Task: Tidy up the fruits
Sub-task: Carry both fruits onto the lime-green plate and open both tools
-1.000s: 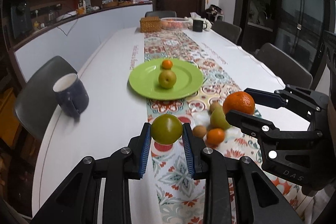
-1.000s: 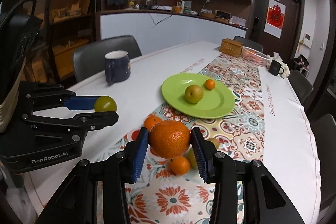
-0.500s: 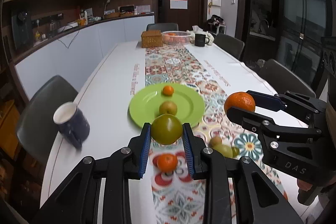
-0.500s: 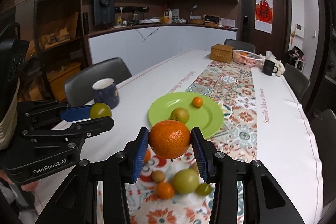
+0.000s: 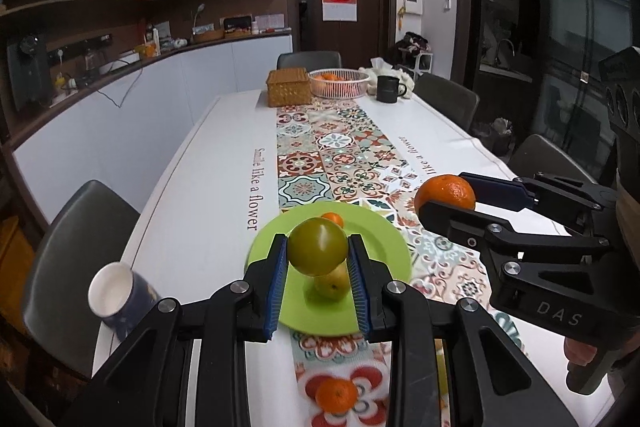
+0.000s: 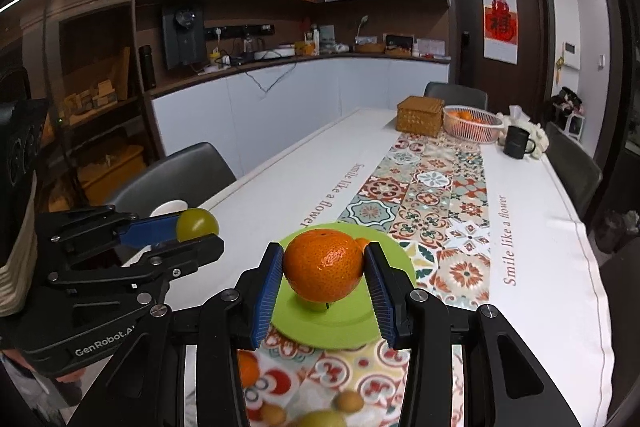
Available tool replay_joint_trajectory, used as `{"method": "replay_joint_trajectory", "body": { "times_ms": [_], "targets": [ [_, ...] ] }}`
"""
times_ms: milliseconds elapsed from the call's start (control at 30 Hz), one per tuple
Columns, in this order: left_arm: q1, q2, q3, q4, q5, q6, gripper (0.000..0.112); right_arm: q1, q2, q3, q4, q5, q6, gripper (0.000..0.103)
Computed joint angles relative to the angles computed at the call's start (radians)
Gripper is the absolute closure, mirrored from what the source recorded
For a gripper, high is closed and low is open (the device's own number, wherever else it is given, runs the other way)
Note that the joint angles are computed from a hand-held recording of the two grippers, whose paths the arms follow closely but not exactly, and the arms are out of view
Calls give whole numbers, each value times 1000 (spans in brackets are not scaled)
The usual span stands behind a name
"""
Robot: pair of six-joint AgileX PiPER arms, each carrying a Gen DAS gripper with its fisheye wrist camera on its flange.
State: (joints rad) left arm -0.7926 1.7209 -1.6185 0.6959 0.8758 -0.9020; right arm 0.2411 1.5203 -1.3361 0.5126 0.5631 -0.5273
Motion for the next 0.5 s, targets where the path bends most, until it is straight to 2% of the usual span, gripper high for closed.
{"method": "replay_joint_trajectory", "body": {
  "times_ms": [367,500],
  "targets": [
    [201,256,-273,-325,3,299,82,-40,377,-415,-73,211,126,60],
    [255,377,-409,-430,53,389,82,-28,486,-536,-135,267,178,61]
  ]
}}
